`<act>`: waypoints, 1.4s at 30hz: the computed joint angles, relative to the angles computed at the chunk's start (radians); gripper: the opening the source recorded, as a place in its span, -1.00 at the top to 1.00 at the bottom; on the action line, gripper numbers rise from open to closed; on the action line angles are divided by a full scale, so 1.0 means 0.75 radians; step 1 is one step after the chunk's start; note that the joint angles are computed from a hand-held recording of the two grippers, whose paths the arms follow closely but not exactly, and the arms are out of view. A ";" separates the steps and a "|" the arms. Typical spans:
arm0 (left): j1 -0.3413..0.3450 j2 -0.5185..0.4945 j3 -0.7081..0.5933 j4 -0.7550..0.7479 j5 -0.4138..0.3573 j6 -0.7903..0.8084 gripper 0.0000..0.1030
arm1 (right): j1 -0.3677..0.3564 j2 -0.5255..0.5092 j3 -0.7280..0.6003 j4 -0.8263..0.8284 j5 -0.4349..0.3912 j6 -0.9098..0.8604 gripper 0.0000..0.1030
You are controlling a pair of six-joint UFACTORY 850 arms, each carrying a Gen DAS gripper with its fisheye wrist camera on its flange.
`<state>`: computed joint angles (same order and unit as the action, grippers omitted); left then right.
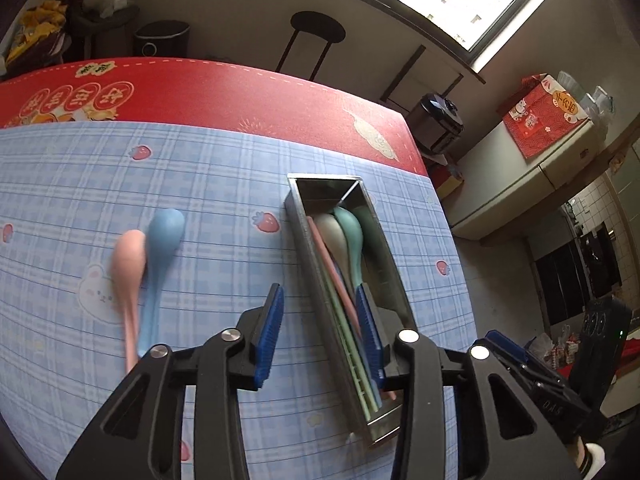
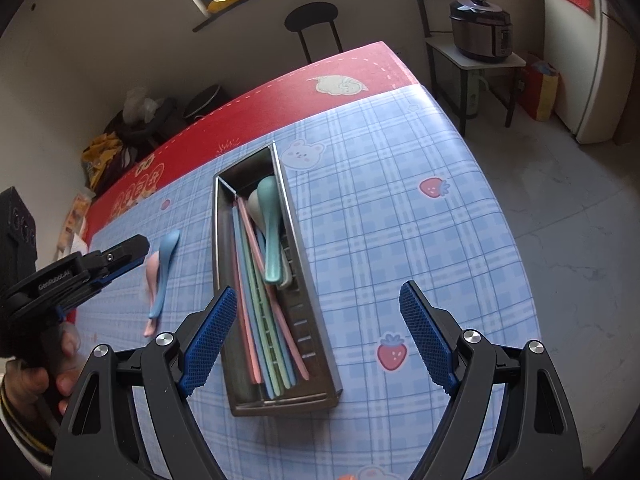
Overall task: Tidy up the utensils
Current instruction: 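Grasp the pink spoon by its handle with the left tool and lift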
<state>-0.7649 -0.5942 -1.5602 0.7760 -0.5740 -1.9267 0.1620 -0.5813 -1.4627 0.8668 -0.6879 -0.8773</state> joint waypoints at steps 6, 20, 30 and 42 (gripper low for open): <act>-0.005 0.204 0.324 0.005 -0.041 -0.065 0.24 | 0.054 0.034 0.063 0.055 -0.004 -0.024 -0.57; 0.068 0.220 0.500 -0.014 0.056 -0.076 0.56 | 0.138 0.050 0.092 -0.052 0.048 0.114 -0.57; 0.108 0.100 0.395 -0.119 0.032 0.150 0.56 | 0.144 0.084 0.115 -0.097 0.086 0.193 -0.57; 0.087 0.083 0.380 -0.060 -0.009 0.071 0.59 | 0.156 0.117 0.160 -0.128 0.117 0.214 -0.57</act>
